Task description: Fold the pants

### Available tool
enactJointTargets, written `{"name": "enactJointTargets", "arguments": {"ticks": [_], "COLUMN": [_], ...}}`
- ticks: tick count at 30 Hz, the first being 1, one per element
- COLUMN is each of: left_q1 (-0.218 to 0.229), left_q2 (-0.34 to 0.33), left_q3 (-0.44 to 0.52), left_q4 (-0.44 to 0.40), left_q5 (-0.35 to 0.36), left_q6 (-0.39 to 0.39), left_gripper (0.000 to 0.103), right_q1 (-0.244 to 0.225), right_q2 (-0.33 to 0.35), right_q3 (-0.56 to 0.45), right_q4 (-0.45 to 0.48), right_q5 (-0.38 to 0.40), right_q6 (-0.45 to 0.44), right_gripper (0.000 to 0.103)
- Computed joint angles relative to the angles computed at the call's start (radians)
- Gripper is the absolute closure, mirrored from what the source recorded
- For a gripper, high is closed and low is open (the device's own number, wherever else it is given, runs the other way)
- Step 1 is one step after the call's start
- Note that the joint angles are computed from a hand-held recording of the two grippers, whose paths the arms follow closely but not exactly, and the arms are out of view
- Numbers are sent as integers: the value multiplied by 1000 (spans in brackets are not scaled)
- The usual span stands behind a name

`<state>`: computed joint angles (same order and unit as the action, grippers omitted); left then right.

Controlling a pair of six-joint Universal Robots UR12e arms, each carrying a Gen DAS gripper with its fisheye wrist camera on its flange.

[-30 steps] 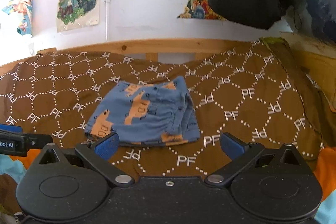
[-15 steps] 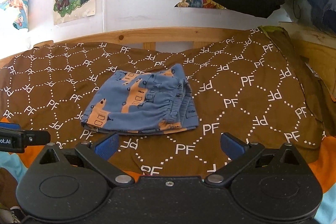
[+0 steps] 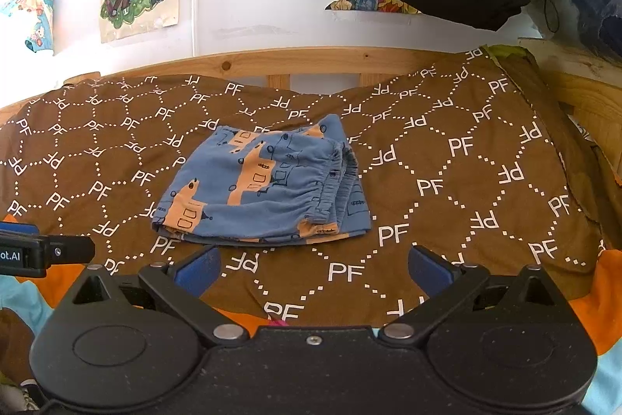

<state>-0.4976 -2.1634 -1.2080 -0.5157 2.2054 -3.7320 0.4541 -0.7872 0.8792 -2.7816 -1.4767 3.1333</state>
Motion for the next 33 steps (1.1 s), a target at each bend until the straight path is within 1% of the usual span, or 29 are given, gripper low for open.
{"name": "enactJointTargets", "arguments": {"ticks": [28, 30, 33], "left_q1": [0, 1, 1], "left_q2": [0, 2, 3], "left_q3": [0, 1, 10], "left_q4": [-4, -15, -58], "left_q5": [-1, -8, -11], "left_q6": [2, 0, -24], "left_gripper": [0, 0, 0], "right_q1": [1, 1, 1], "right_q2": [-4, -4, -4], "right_q3": [7, 8, 7], "right_q4": [5, 4, 5], "right_q5": [-4, -5, -5], "right_q6": [6, 6, 7], "right_gripper": [1, 1, 1]}}
